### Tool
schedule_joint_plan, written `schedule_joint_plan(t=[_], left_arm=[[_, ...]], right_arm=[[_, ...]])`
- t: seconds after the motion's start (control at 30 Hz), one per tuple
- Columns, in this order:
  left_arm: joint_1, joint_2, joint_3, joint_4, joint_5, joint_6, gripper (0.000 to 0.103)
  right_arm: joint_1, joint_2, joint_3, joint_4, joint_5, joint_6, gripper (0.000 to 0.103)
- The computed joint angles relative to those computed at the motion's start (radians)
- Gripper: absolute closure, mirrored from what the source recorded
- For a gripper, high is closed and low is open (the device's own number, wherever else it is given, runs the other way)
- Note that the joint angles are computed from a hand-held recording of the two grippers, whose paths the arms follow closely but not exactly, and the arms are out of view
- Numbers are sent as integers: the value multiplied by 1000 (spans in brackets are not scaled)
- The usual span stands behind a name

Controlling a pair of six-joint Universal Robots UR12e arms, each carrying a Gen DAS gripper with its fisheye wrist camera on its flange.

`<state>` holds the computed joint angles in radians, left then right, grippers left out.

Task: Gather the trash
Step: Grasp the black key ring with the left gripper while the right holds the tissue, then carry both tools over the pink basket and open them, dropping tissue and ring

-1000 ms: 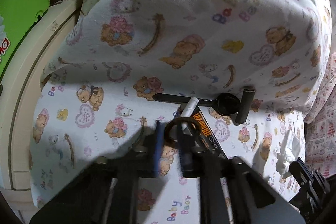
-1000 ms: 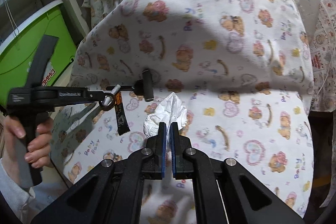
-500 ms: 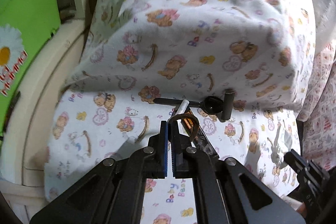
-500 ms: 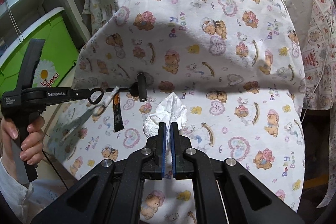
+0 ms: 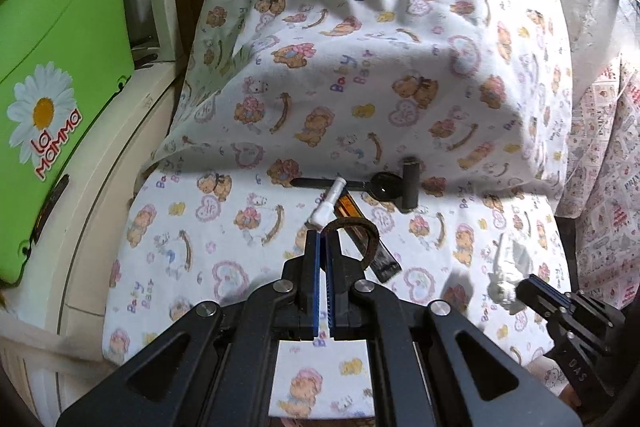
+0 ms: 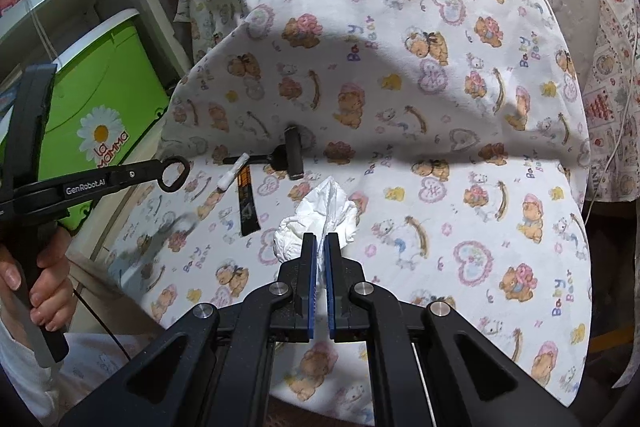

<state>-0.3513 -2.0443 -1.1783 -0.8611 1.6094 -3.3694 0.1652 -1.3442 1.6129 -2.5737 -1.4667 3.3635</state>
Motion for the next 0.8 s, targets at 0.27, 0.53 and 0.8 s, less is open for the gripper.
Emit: schedule_joint_plan(t=[0.27, 0.53, 0.8], left_arm=[[-26, 48, -80, 42, 20, -4, 101], [-36, 111, -179, 74, 2, 12, 101], [-28, 185, -275, 53, -52, 3, 101]], right_arm=[[12, -26, 33, -7, 38, -8, 98], [35, -68, 74, -31, 58, -48, 98], [50, -120, 113, -20, 85, -91, 98]])
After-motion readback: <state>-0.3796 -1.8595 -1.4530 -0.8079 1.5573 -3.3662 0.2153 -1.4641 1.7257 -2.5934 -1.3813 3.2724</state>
